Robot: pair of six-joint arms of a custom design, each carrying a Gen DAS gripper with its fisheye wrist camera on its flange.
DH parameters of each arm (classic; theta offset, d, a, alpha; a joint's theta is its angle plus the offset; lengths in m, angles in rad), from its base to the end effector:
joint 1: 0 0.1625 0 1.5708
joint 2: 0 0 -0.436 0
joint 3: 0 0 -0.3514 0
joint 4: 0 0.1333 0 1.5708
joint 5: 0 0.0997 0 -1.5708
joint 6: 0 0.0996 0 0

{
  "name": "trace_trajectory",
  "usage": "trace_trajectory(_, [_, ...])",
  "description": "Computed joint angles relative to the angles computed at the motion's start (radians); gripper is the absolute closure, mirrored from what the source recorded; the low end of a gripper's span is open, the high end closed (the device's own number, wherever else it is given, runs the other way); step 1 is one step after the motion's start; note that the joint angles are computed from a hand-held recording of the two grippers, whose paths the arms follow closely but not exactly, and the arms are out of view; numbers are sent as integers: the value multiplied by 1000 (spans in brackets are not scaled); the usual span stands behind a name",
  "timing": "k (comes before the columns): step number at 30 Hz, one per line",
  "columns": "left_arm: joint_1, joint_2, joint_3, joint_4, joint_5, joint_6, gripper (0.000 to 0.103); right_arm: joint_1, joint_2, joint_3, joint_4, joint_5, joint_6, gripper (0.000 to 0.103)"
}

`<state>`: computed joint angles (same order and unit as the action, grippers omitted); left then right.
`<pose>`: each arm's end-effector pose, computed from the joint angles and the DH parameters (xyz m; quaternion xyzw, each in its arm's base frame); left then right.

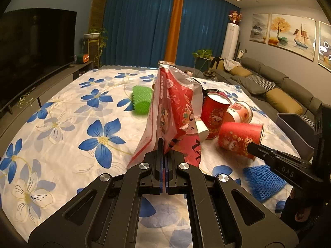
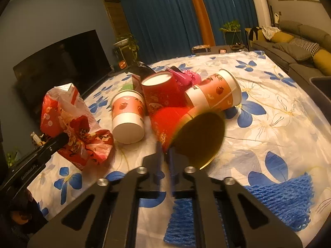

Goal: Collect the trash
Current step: 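Lift and carry the red snack bag and red cup toward the grey bin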

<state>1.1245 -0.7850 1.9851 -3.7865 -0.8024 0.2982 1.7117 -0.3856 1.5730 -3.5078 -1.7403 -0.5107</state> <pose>-0.0543 -0.5828 0.1901 0.1249 0.8209 -0.4738 0.2933 0.2102 -0.6522 -0.0033 0.2674 -0.8884 0.3441 0.1445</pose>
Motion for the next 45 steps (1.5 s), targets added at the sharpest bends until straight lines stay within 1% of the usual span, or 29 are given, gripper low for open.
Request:
trace_trajectory(9, [-30, -12, 32, -34, -8, 8, 103, 7, -37, 98, -153, 21, -38, 99])
trace_trajectory(16, [-64, -16, 46, -39, -33, 13, 103, 4, -83, 189, -272, 39, -68, 99])
trace_trajectory(24, [-115, 17, 27, -22, -65, 34, 103, -10, -138, 272, -377, 44, -82, 99])
trace_trajectory(29, [-153, 51, -4, 7, -104, 52, 103, -27, -174, 314, -434, 36, -95, 99])
trace_trajectory(33, [-177, 80, -59, 70, -163, 42, 103, -50, -214, 346, -494, 24, -106, 99])
trace_trajectory(36, [-201, 115, -107, 85, -187, 63, 103, -67, -240, 357, -536, 6, -114, 99])
trace_trajectory(40, [-227, 184, -209, 135, -239, 80, 103, -96, -273, 351, -586, -25, -120, 99])
trace_trajectory(45, [-245, 271, -340, 212, -266, 89, 103, -127, -304, 321, -621, -64, -127, 99])
